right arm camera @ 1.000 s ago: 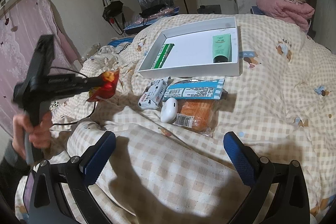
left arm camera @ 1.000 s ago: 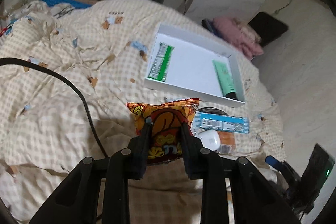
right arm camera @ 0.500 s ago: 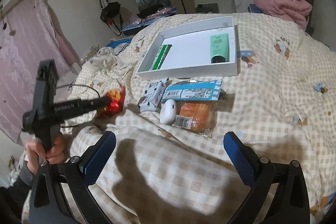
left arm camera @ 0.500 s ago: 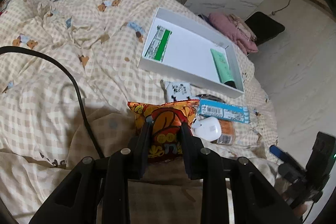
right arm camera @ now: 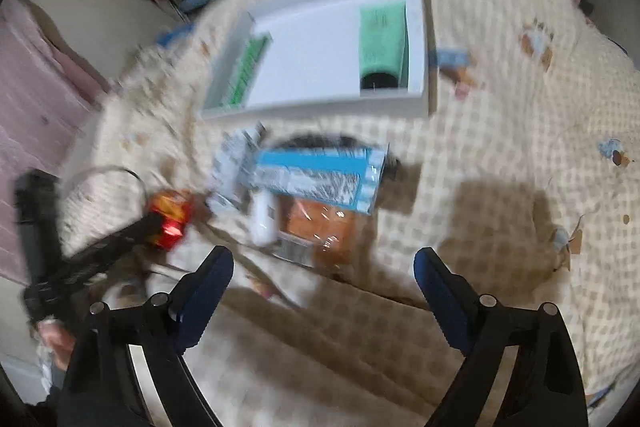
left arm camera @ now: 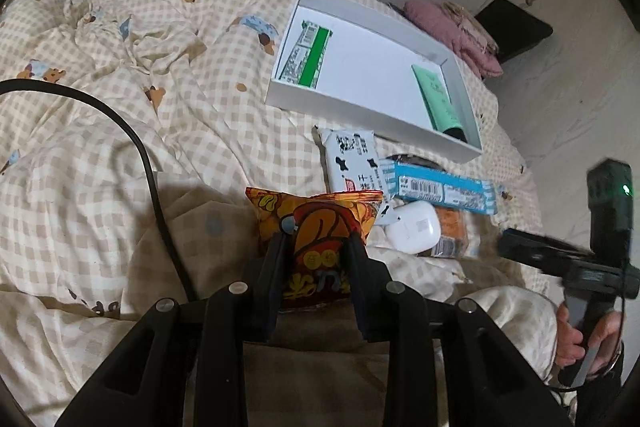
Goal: Organize objects
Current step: 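Hold the orange snack bag with the left gripper while the right gripper grasps the bread roll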
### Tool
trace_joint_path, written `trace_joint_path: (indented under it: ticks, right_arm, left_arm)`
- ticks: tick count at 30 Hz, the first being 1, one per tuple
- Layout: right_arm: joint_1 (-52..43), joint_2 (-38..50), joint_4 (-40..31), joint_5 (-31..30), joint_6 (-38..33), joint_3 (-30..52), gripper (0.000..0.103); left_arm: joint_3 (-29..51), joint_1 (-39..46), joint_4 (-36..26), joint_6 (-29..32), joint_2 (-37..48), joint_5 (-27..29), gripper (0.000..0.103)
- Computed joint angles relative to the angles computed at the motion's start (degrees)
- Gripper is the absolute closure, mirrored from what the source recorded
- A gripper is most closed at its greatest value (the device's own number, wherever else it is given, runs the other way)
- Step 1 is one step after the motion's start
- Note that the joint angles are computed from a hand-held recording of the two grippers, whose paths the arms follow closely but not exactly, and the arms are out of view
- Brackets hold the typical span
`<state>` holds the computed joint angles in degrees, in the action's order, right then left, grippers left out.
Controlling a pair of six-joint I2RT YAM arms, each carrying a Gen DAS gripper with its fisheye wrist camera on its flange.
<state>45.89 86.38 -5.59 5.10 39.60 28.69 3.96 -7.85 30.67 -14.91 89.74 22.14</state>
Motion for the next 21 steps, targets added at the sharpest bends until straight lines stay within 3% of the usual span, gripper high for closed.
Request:
trace_joint_path:
  ticks: [4, 9, 10, 11, 12, 15, 21]
  right_arm:
    - [0.9, 10.8, -2.2, 2.7, -2.6, 7.3, 0.021]
    - [0.4, 18.0, -2.2, 2.0, -3.7, 12.3, 0.021]
    - [0.2, 19.2, -2.3, 2.2, -4.0, 13.0, 0.025]
    - [0.1, 19.8, -2.7, 2.4, -4.1, 13.5, 0.044]
    - [-0.3, 20.6, -2.8, 1.7, -3.6, 13.5, 0.048]
    - [-1.4, 18.1, -0.5, -0.7, -3.1, 10.4, 0.053]
    - [-6.1, 4.0, 1.9, -3.8, 0.5, -0.9, 0.056]
  left_arm:
    - [0.5, -1.3, -0.1, -0.3, 0.9, -1.2, 0.069]
    - [0.9, -0.9, 0.3, -0.2, 2.3, -0.6, 0.068]
    - [1.1, -1.0, 0.3, -0.2, 2.7, -0.6, 0.068]
    - [1.2, -1.0, 0.4, -0.2, 3.0, -0.7, 0.067]
    - [1.2, -1.2, 0.5, -0.2, 3.1, -0.8, 0.067]
    - [1.2, -1.3, 0.5, -0.2, 3.4, -0.8, 0.066]
    - [1.3, -1.0, 0.6, -0.2, 3.8, -0.5, 0.066]
